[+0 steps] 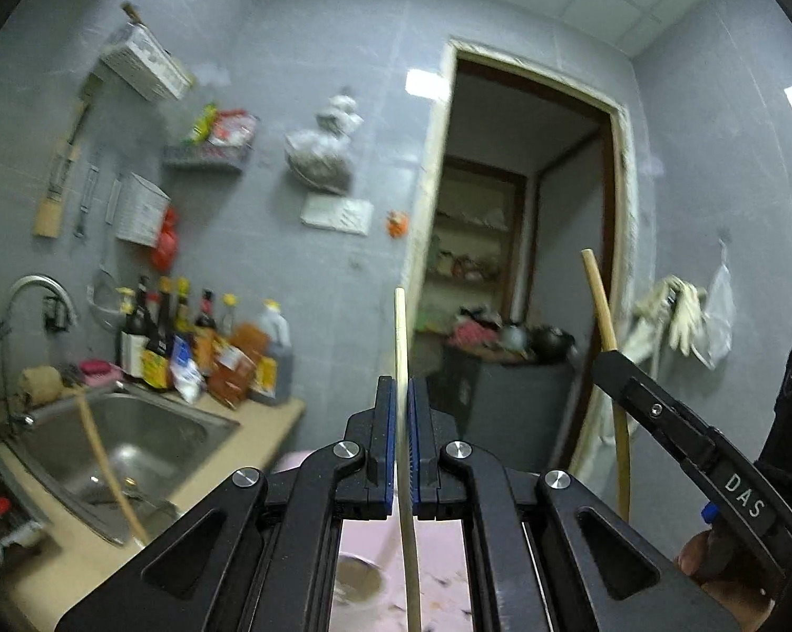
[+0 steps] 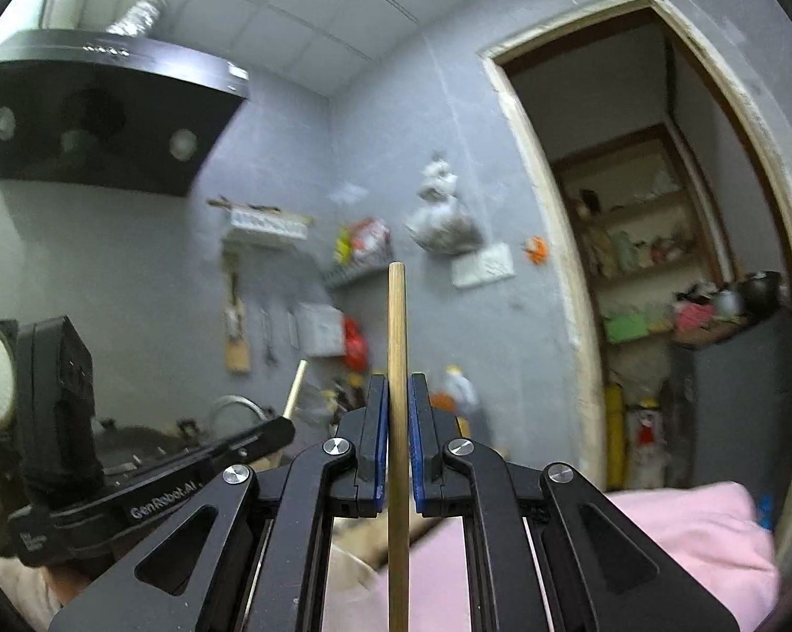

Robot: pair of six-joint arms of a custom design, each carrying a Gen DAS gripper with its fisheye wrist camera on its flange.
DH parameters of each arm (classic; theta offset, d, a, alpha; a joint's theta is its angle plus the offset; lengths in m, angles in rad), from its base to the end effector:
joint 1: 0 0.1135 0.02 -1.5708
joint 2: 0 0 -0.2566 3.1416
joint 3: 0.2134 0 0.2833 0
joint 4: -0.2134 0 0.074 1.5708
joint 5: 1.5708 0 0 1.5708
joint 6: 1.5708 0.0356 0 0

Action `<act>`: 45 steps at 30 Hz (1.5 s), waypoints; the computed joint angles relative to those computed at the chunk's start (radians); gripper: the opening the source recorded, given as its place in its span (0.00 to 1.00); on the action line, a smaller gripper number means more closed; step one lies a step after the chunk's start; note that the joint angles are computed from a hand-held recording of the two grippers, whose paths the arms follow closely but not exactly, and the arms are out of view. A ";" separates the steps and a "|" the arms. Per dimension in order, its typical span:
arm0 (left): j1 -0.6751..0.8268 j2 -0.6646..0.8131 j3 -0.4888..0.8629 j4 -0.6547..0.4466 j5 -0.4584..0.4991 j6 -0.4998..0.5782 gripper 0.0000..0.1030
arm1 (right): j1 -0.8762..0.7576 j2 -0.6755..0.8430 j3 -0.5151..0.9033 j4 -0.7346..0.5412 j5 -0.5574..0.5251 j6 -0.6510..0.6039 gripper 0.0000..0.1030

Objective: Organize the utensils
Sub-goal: 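Lift and carry both chopsticks toward the white holder with both tools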

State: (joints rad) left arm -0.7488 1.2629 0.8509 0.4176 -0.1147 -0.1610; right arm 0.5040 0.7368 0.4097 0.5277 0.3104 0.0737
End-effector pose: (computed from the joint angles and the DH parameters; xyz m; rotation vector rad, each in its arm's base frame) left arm 0.2440 -0.2212 0.3028 0.3744 1.5552 -0.6232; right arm 0.1954 0.0954 0.2753 -0.0359 1.3846 0.2702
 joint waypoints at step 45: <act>0.347 0.228 -0.034 0.303 -0.042 -0.340 0.02 | 0.030 0.771 0.230 0.781 0.175 0.024 0.05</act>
State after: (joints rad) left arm -0.4015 1.4912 0.8164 0.7201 -0.1569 -0.5009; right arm 0.5342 1.5082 0.6394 1.3092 0.4851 0.0977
